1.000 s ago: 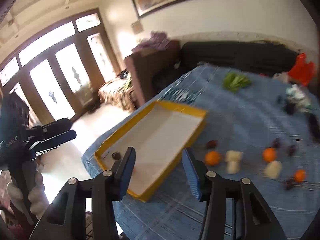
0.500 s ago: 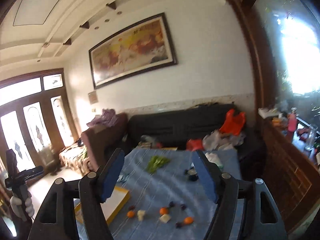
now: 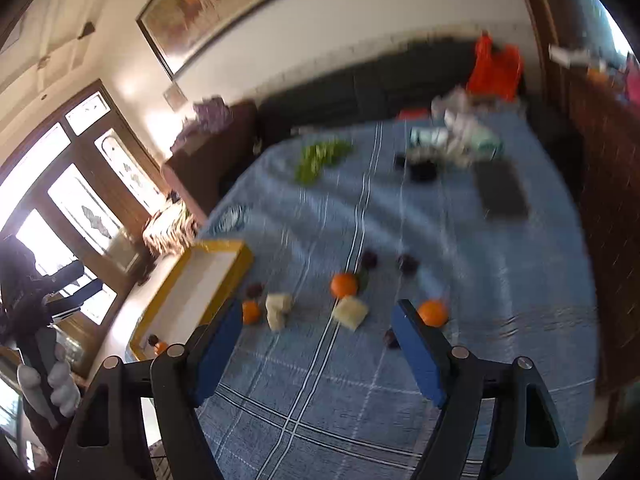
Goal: Organize fruits
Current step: 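Move both open tools back over the remaining fruit, then grasp a small white yam piece with right tool while left grasps a tangerine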
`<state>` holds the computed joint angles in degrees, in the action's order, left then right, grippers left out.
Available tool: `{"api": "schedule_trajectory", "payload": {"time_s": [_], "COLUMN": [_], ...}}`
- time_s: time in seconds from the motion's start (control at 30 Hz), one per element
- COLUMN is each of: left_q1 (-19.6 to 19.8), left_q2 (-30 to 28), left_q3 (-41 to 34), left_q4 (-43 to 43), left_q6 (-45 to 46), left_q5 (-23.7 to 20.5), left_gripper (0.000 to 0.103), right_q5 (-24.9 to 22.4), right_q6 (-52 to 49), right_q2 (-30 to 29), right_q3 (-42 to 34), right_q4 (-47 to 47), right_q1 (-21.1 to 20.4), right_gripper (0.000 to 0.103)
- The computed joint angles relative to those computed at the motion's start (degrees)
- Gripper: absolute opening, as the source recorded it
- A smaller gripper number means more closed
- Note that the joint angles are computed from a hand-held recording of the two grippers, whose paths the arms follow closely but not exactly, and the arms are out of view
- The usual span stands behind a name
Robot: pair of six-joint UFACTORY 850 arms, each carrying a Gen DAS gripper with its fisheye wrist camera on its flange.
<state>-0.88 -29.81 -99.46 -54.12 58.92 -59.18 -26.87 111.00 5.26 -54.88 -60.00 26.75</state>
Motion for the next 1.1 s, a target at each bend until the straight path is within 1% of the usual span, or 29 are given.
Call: {"api": "schedule_trajectory", "payload": {"time_s": [0.03,0.07,0.1,0.13,0.2,0.23,0.3,0.37,0.43,0.5,0.57,0.6,0.67,0.7,0.73,0.8,0.87,0.9,0.97,1.1], "left_q1": [-0.7,-1.4,-2.0,-2.5,-3.2,-3.5,-4.2,-4.4,-4.5,-4.8,-5.2,-5.6,-6.2,-6.5,-6.8,-7.3,-8.1,-8.6,-9.6,-11.6], "left_q2": [-1.1,-2.3,-3.8,-5.6,-8.6,-9.7,-12.2,-13.9,-15.4,-16.2,-16.7,-17.0,-17.3,-17.6,-17.8,-17.8,-16.9,-15.7,-14.4,-12.0], "left_q3": [0.0,-0.1,-0.6,-1.5,-3.6,-4.3,-6.3,-8.1,-9.9,-11.2,-11.9,-12.2,-12.6,-12.8,-12.9,-12.5,-10.7,-8.7,-6.4,-1.9], "left_q4": [1.5,3.0,4.8,6.4,8.0,8.7,9.7,9.8,9.5,9.6,9.7,10.0,10.8,11.2,11.6,12.3,13.2,13.5,14.5,17.9], "left_q6": [-0.5,-0.8,-1.1,-1.7,-2.2,-2.4,-3.1,-4.3,-5.4,-6.3,-6.4,-6.7,-7.3,-7.5,-7.8,-7.7,-6.9,-5.4,-3.6,-1.3], "left_q5": [0.9,1.8,2.5,2.2,0.7,0.5,0.3,-0.8,-1.5,-1.9,-1.6,-1.3,-0.8,-0.6,-0.3,0.5,3.2,5.9,9.1,17.5], "left_gripper": [0.089,0.085,0.078,0.070,0.060,0.059,0.059,0.059,0.059,0.059,0.059,0.059,0.059,0.059,0.059,0.059,0.059,0.059,0.059,0.059], "right_q5": [2.4,4.7,6.7,8.3,11.9,12.8,12.2,11.4,10.5,9.0,8.2,8.0,7.3,7.3,8.6,10.5,10.7,10.9,11.8,11.7], "right_q6": [-0.3,0.4,1.5,1.8,2.0,0.6,-5.2,-13.7,-22.1,-26.4,-27.8,-25.9,-22.5,-21.0,-21.0,-17.1,-13.4,-12.3,-9.0,-5.9], "right_q2": [-1.5,-3.7,-5.3,-6.7,-10.4,-12.4,-16.8,-21.2,-25.3,-28.5,-30.8,-31.5,-32.2,-32.1,-31.8,-30.6,-29.1,-28.4,-27.1,-25.6], "right_q3": [0.2,-0.2,-0.1,-0.5,-2.2,-3.5,-7.0,-10.9,-15.0,-18.1,-20.4,-21.0,-21.5,-21.3,-20.6,-18.7,-16.6,-15.8,-14.2,-12.9], "right_q4": [0.9,1.1,0.7,0.7,0.8,1.9,5.0,10.2,15.7,17.8,18.2,16.0,12.4,11.3,11.9,9.4,6.7,6.2,4.4,2.3], "right_q1": [-1.4,-2.3,-3.1,-3.8,-4.5,-4.5,-3.8,-3.4,-3.1,-2.7,-2.7,-2.6,-2.5,-2.6,-2.9,-3.2,-3.1,-3.0,-3.1,-2.8], "right_gripper": [0.080,0.079,0.078,0.077,0.076,0.075,0.075,0.074,0.069,0.067,0.064,0.062,0.049,0.031,0.019,0.019,0.019,0.019,0.019,0.019]}}
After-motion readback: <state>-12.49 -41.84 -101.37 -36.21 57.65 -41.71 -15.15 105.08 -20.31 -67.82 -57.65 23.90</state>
